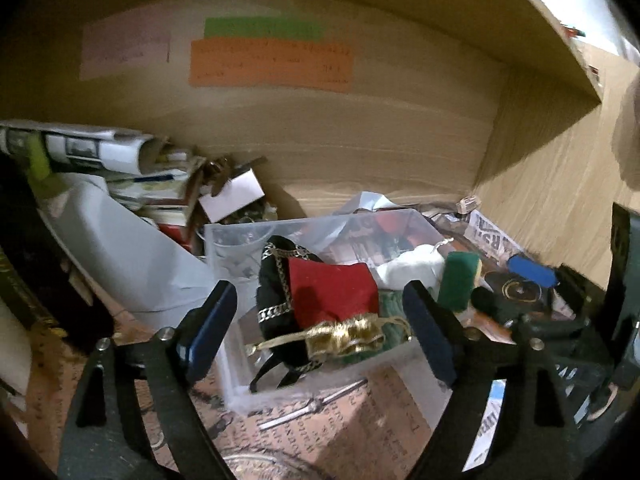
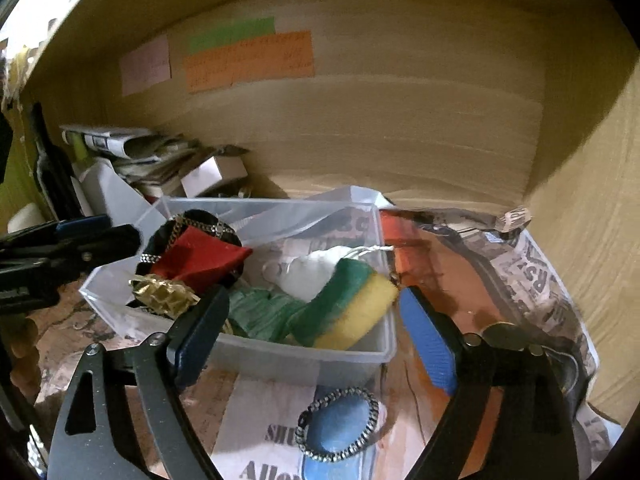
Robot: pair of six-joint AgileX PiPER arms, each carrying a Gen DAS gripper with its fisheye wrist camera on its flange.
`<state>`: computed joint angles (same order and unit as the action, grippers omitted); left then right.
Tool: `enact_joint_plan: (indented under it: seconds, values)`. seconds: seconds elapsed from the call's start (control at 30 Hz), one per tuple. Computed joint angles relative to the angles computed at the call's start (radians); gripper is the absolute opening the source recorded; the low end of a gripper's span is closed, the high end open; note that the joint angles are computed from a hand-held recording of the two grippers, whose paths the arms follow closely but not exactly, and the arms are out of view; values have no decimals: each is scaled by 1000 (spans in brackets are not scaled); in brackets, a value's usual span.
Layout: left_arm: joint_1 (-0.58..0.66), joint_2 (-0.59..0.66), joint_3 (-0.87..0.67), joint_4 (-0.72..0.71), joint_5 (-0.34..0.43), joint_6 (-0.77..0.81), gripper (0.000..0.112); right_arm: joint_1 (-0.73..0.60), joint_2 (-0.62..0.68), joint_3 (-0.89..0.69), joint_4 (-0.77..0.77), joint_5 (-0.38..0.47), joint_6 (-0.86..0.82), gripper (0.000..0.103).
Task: Organize soft objects
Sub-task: 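Place the red cloth and sponge into the clear box and open both tools, then grasp the floral scrunchie with the left tool while the right tool grasps the braided bracelet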
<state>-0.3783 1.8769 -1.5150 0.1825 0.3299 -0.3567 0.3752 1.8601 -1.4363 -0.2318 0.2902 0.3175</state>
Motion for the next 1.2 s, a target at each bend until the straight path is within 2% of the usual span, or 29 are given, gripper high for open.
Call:
enact_joint_plan:
  seconds: [0.1, 0.17, 0.23, 0.4, 0.5, 0.6, 0.7, 0.77, 0.8, 0.87, 0.97, 1.07, 1.13, 1.2]
  values:
    - [-12, -47, 73, 100, -31, -89, 95, -8, -42, 53, -55, -25, 54, 96]
    - [-19, -70, 116, 128, -43, -112, 95, -15, -65, 89, -105, -36, 102, 102]
    - [-26, -89, 157, 128, -53, -105, 95, -27, -72, 103, -37, -30, 31, 102]
    - [-51, -106, 230, 210, -52, -181, 96, -56, -18, 76, 170, 57, -193, 102]
    - [-53, -109, 265, 137, -66, -122, 96, -75, 40, 33, 365, 136, -377, 102]
    - [-57, -105, 284, 64, -55, -61, 96, -61, 93, -2, 312, 183, -345, 99]
    - [-63, -104, 312, 33, -49, -39, 96, -49, 126, -37, 283, 231, -340, 84]
    - [-68, -103, 331, 12, -48, -26, 96, -35, 120, -20, 218, 214, -294, 75]
    - [-71, -101, 337, 10, -47, -26, 96, -34, 112, -6, 216, 203, -299, 70]
    - [-80, -100, 355, 23, -43, -45, 96, -31, 96, 21, 205, 183, -294, 54]
    - [-93, -107, 391, 33, -44, -58, 96, -27, 76, 52, 196, 165, -276, 40]
    - [-100, -121, 427, -24, -50, -7, 96, -21, 52, 87, 193, 147, -268, 29]
    - [-102, -130, 450, -74, -54, 39, 96, -14, 40, 103, 175, 135, -248, 27]
    - [-108, -138, 478, -50, -69, 14, 96, -6, 14, 138, 172, 110, -240, 25]
